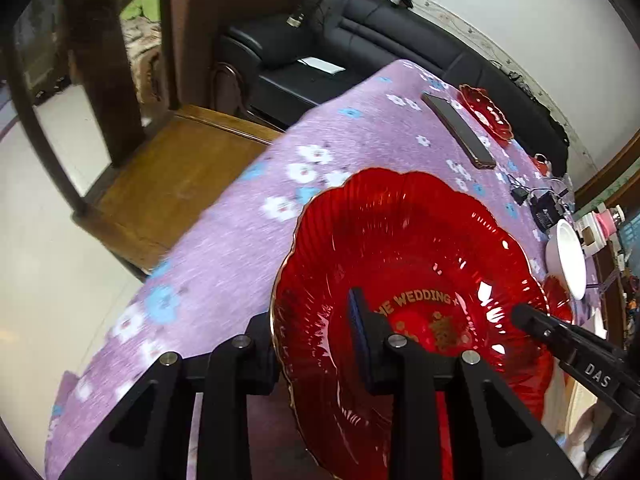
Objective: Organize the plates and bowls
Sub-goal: 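Grasp the red 'THE WEDDING' plate rim with left tool while right tool nears white plate, then lower the red wedding plate onto the table and open the left tool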
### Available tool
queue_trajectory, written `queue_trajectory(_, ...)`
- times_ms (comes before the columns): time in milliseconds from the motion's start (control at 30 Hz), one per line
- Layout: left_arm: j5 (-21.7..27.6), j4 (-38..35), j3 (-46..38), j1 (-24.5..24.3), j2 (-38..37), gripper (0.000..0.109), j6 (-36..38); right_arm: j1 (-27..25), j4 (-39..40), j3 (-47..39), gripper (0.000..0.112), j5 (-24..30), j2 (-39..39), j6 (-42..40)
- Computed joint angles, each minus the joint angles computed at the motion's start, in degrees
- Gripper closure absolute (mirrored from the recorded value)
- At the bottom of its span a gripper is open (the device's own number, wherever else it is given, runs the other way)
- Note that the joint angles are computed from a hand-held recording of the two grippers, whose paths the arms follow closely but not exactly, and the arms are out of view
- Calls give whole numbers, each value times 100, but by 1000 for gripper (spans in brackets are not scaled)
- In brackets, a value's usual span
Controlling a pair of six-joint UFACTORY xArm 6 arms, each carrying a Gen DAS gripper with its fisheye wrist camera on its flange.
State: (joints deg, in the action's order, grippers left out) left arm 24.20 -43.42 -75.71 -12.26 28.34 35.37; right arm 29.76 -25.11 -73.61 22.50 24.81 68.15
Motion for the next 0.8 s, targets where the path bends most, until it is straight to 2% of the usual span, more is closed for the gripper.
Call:
queue_trajectory(133,-106,-520,470,138,-330,80,492,217,124,6,93,26,40,-160)
queue_trajectory(267,-480,-872,974,153,-642,80,937,398,8,203,94,-156,-54,-14)
queue_trajectory(400,-804,-860,1211,92,-759,79,1067,514,-161,179,94,-104,-14,110)
queue_trajectory(500,-810,-739,1299,110,-830,66,982,514,-317,254,92,-301,-31,418)
queue_trajectory(567,-638,-956,1376,178,-953,52,1134,503,-652,413,92,-446,-188,813)
queue_trajectory(700,-715,-1570,1697,187,-1331,50,1688,470,-2019,910,87,-677,-785,2245)
queue_trajectory(767,-642,-1908,1895,225,-1589,48,1989,529,-2970,1279,81,-534,-1276,3211)
queue_trajectory(800,-599,-2075,2003,242,-1721,47,2140,595,-3467,1525,73,-370,-1583,3756)
